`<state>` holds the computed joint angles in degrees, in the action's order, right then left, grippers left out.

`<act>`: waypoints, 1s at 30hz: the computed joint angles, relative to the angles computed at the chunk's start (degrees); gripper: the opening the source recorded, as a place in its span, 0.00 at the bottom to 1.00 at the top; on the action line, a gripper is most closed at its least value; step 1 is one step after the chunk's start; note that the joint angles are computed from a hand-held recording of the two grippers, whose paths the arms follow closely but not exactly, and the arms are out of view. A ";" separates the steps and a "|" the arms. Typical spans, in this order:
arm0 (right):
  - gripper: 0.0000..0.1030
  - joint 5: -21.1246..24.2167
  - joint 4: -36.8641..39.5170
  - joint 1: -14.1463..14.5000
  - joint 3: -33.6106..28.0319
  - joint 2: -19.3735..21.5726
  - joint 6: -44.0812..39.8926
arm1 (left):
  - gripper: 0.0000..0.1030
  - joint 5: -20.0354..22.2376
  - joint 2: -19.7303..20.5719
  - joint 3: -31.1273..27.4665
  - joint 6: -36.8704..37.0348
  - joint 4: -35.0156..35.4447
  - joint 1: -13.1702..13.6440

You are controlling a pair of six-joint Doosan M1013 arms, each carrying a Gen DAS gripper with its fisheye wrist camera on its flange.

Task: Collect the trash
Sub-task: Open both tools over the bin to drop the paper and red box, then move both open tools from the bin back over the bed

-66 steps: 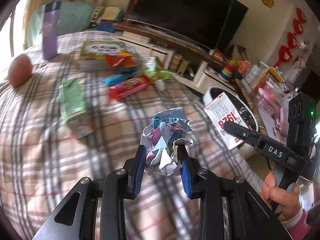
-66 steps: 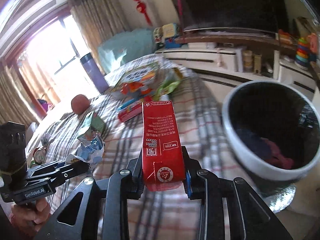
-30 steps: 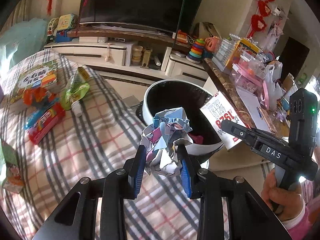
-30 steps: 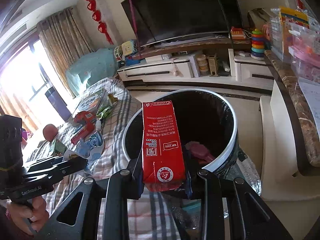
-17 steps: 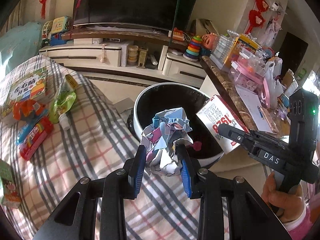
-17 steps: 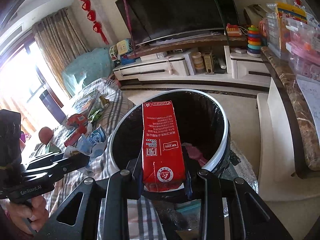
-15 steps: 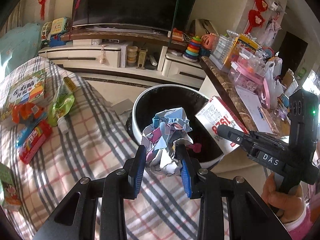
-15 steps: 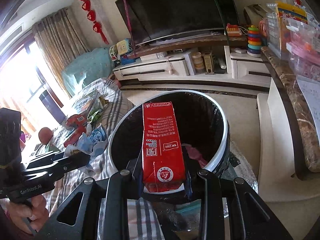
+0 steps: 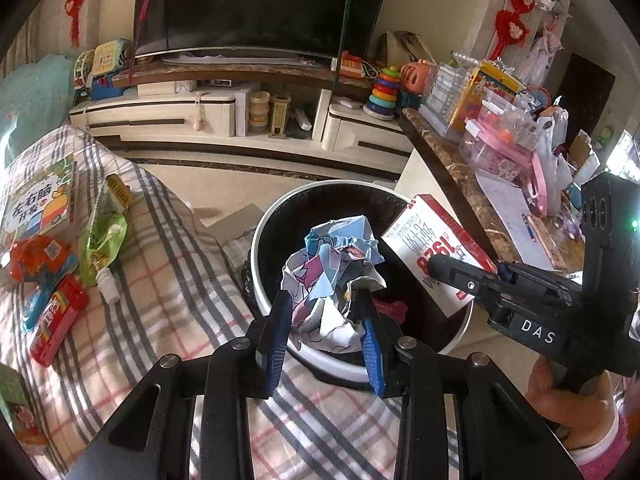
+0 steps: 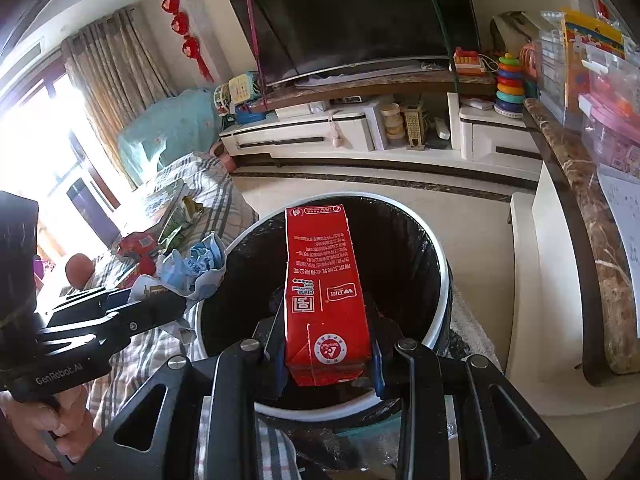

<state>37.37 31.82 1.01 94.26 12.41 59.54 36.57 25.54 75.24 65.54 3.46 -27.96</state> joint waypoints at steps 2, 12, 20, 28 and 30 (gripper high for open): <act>0.30 0.17 -0.61 0.07 -0.34 0.28 0.58 | 0.31 0.74 0.66 -0.95 0.29 -0.20 0.07; 0.30 2.49 -2.82 -0.10 -2.50 2.12 3.08 | 0.33 2.99 2.97 -4.38 0.53 -0.06 0.13; 0.33 3.04 -2.35 -0.45 -3.28 2.70 3.63 | 0.49 3.78 3.76 -5.33 -1.00 1.09 -0.10; 0.51 2.64 1.37 -1.14 -2.52 1.93 2.44 | 0.61 1.69 1.32 -0.98 -5.46 3.10 -0.13; 0.59 2.43 2.97 -1.16 -1.76 1.34 1.45 | 0.61 0.75 0.01 1.34 -7.75 4.47 -0.27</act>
<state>39.81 34.79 -0.15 92.50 13.76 60.98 37.32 25.55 76.58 57.79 7.93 -28.23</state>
